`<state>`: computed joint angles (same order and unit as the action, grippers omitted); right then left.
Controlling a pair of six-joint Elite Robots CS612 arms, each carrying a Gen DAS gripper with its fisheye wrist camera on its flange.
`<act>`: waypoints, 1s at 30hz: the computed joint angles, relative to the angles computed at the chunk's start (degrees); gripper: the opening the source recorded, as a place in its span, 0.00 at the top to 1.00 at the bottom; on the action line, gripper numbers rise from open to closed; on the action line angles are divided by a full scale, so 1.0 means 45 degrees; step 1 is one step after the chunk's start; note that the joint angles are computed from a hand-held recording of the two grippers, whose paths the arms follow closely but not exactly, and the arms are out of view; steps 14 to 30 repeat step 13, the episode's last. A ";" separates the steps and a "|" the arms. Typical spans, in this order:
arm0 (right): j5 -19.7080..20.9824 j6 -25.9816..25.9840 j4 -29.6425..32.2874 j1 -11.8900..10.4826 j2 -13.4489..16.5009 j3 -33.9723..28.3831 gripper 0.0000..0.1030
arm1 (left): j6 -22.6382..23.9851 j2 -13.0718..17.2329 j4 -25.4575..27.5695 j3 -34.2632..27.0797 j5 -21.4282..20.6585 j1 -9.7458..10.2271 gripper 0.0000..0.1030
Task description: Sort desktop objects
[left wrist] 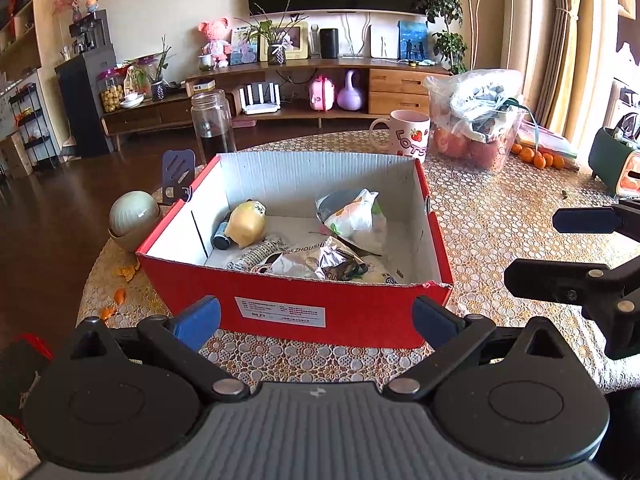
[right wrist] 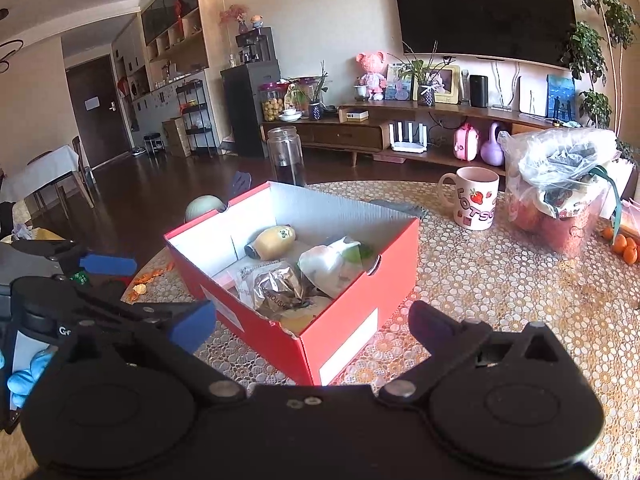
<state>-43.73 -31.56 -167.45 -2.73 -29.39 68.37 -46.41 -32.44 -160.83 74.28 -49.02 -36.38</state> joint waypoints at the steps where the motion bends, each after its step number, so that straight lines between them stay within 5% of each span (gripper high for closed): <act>1: -0.0028 0.0002 0.0042 -0.0001 0.0000 0.0005 0.00 | -0.0043 0.0001 0.0001 0.0006 -0.0056 0.0004 0.01; 30: -0.0126 0.0179 0.0116 -0.0064 -0.0006 0.0088 0.00 | -0.0280 -0.0021 0.0336 -0.0046 -0.0218 -0.0013 0.01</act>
